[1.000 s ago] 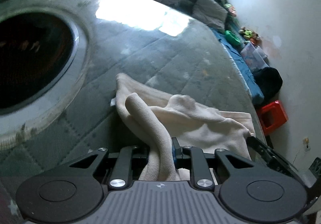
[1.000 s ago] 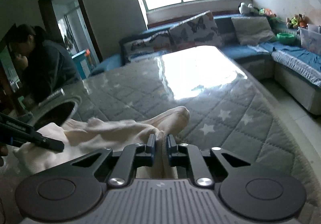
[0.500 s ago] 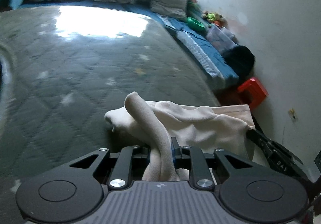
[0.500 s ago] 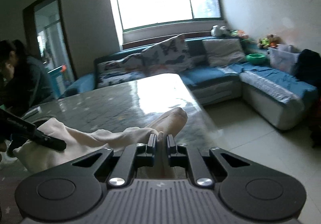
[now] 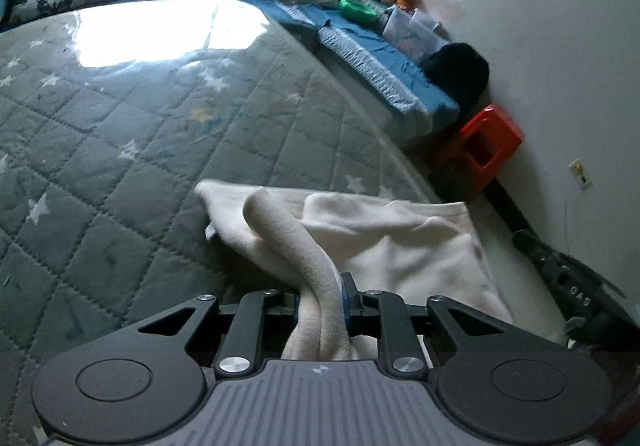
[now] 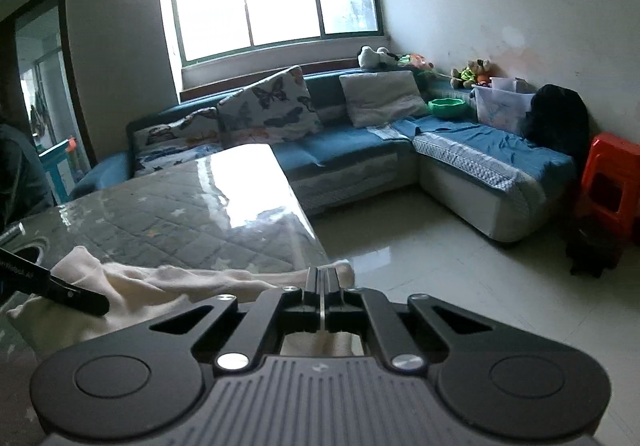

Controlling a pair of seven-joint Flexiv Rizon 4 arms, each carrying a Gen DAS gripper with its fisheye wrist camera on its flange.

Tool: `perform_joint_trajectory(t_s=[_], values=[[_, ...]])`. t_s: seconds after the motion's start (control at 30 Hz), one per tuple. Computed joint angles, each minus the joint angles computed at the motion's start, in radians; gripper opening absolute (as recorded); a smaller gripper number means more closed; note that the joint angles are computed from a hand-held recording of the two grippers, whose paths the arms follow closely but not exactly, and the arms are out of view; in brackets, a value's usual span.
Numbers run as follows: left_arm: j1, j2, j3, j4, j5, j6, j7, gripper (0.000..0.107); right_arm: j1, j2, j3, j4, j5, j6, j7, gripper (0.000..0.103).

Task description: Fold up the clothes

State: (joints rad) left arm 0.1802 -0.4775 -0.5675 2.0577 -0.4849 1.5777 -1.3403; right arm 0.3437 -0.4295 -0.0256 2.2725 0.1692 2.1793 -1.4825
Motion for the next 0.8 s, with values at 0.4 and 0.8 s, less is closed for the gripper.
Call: perform_joint_trajectory(t_s=[0.4, 0.8], values=[[-0.231, 0.045, 0.341, -0.035, 0.057, -0.061, -0.110, 0.041, -0.063, -0.015, 0.078, -0.028, -0.162, -0.084, 0.046, 0.011], [-0.212, 0.015, 0.253, -0.080, 0.058, -0.053, -0.039, 0.042, 0.053, -0.064, -0.035, -0.141, -0.236, -0.298, 0.085, 0.023]])
